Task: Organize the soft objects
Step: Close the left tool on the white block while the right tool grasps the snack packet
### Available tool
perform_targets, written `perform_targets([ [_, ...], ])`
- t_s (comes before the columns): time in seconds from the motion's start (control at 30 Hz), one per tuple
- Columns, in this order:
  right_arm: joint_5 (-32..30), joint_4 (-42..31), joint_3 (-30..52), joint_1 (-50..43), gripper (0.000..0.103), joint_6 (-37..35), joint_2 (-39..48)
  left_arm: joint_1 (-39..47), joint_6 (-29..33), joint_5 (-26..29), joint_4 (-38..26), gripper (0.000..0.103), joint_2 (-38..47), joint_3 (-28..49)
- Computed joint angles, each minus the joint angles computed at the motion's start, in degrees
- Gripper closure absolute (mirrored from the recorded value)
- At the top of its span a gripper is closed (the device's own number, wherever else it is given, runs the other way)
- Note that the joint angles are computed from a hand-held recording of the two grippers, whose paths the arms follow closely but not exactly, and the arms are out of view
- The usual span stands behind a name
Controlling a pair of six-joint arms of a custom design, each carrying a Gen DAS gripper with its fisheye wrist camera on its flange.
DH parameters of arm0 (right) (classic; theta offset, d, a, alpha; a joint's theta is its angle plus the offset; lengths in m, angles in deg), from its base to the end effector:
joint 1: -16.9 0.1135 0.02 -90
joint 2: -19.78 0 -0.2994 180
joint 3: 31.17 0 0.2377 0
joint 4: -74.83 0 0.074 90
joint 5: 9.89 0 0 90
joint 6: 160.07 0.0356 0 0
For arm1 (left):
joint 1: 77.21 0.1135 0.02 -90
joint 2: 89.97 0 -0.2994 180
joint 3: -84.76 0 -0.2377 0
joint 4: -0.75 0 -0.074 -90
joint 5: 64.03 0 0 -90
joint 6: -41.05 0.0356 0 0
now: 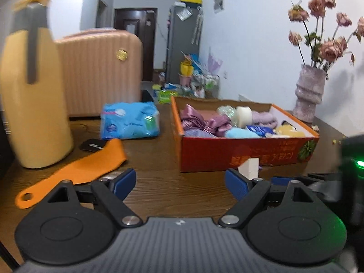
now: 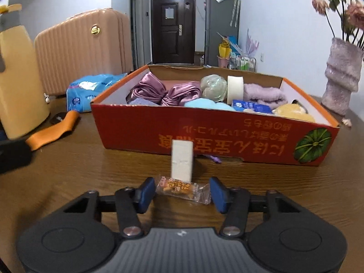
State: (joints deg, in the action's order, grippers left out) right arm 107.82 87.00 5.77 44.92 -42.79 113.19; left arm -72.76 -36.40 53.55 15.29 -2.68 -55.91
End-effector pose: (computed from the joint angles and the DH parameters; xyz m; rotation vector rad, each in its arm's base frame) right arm 0.2237 0.1003 0.1405 0.2170 2.2273 -0.0510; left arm 0.2536 0.0032 0.1779 0.4211 2.0561 -0.3395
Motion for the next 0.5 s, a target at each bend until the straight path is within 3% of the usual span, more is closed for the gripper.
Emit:
perform_targets([
  [0.23, -3.8, 2.9, -13.1, -5.5, 0.056, -3.0, -12.4, -14.5, -4.5, -5.7, 3.1, 0.024, 10.5, 4.4],
  [0.33, -9.6, 3.3, -16.1, -11.7, 0.056, -6.6, -16.7, -21.3, -5.5, -11.8, 6.4, 0.027, 15.0, 6.3],
  [0.4, -12.4, 4.6, -17.4, -14.8, 0.056, -8.3, -17.5, -24.7, -6.3, -16.5, 8.7, 0.033, 17.5, 7.2],
  [0.5, -16.3, 8.0, -18.8, -18.8, 0.056, -10.9, -16.4, -26.1, -8.2, -17.8, 7.3, 0.049, 19.4, 9.3],
])
